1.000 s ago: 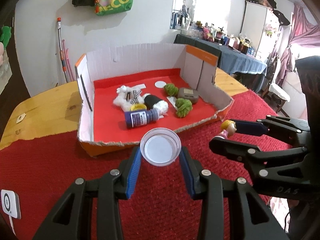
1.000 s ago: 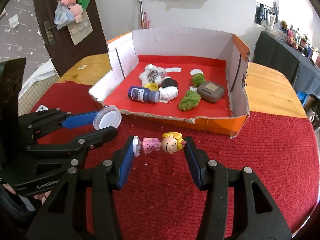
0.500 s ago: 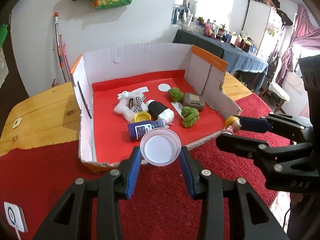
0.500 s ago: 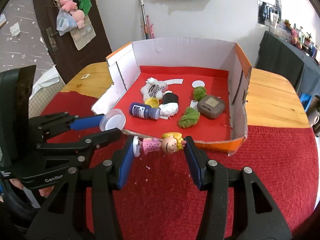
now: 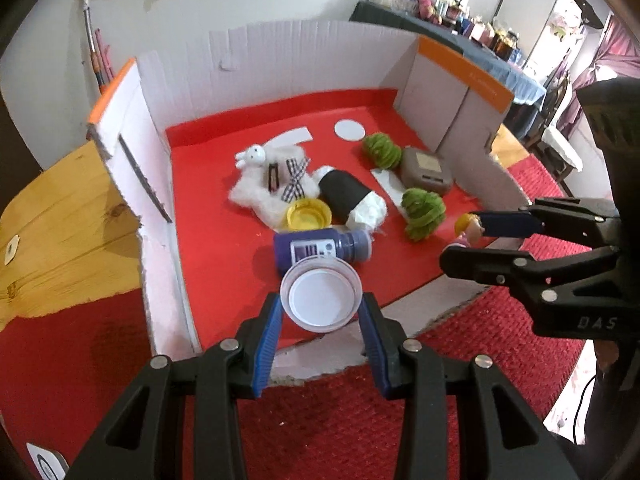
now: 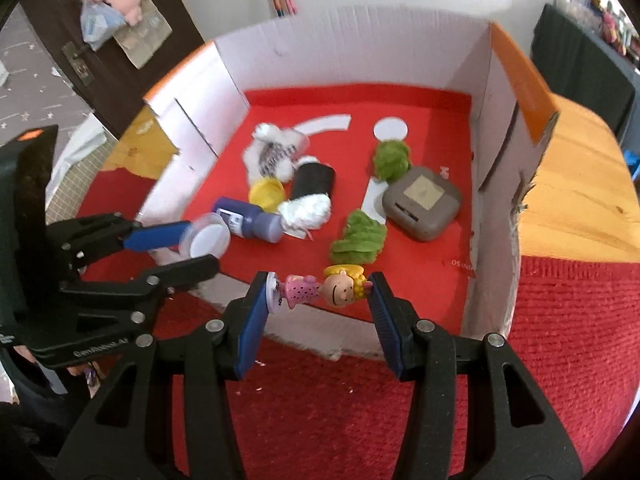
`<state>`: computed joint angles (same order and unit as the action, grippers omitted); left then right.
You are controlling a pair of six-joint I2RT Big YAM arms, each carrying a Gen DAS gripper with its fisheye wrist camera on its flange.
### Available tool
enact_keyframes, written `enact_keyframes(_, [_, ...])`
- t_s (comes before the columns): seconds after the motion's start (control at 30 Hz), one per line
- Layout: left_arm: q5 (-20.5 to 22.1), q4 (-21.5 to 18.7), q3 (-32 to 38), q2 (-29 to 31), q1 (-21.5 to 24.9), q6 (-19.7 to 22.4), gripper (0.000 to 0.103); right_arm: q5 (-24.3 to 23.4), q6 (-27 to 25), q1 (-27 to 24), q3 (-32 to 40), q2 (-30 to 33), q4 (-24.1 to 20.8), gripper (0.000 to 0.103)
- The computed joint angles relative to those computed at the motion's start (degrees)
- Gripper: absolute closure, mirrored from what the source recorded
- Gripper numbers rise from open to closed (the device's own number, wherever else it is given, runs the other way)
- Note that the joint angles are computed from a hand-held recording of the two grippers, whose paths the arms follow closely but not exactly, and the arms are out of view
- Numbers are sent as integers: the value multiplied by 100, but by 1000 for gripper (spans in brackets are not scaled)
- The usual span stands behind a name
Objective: Organize objects
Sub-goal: 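Carry the clear lid and the doll figure into the cardboard box, then open the left tool to drop the lid while the right tool releases the doll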
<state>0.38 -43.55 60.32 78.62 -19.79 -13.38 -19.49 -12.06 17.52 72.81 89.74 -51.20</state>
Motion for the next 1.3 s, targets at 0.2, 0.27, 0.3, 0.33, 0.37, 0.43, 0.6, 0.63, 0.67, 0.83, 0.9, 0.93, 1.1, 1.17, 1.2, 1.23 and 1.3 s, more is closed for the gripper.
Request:
enact_keyframes(0.2, [2, -10, 90, 192, -4, 66, 62, 170, -38, 66, 109, 157, -73, 55])
enact_keyframes(0.27, [-35, 58, 86, 214, 18, 37, 62, 238, -11, 94, 75, 158, 13, 55])
enact_keyframes(0.3, [-31, 98, 79, 224, 34, 17, 62, 270, -10, 110, 73, 158, 35, 55])
enact_keyframes(0.33, [-41, 116, 82, 234, 46, 2, 62, 283, -10, 124, 55, 150, 51, 55])
enact_keyframes(0.37, [-70, 153, 72, 238, 52, -15, 62, 261, 0, 127, 51, 153, 65, 55])
enact_keyframes(0.43, [-137, 243, 49, 242, 54, -52, 62, 286, 40, 139, 10, 143, 182, 55])
enact_keyframes(0.6, [-291, 489, -18, 257, 61, -170, 62, 376, 135, 158, -113, 115, 525, 55])
enact_keyframes(0.63, [-319, 514, -27, 253, 60, -192, 62, 394, 176, 159, -179, 85, 665, 55])
enact_keyframes(0.67, [-348, 553, -38, 255, 60, -214, 62, 402, 196, 154, -212, 69, 740, 55])
enact_keyframes(0.83, [-527, 704, -85, 273, 28, -310, 62, 624, 324, 192, -361, 34, 1138, 55])
enact_keyframes(0.9, [-602, 754, -104, 268, 10, -330, 62, 717, 370, 209, -396, 28, 1234, 55])
enact_keyframes(0.93, [-620, 771, -111, 267, 6, -336, 62, 777, 388, 223, -426, 20, 1287, 55])
enact_keyframes(1.1, [-720, 842, -138, 273, -22, -350, 62, 941, 438, 251, -484, 28, 1432, 55])
enact_keyframes(1.17, [-731, 859, -150, 268, -25, -357, 62, 967, 478, 247, -517, 38, 1521, 55])
enact_keyframes(1.2, [-730, 867, -152, 269, -23, -362, 62, 985, 488, 254, -524, 38, 1552, 55])
enact_keyframes(1.23, [-725, 874, -150, 276, -21, -369, 62, 1016, 488, 262, -541, 31, 1587, 55])
enact_keyframes(1.3, [-711, 885, -155, 273, -12, -377, 62, 1028, 488, 262, -557, 28, 1616, 55])
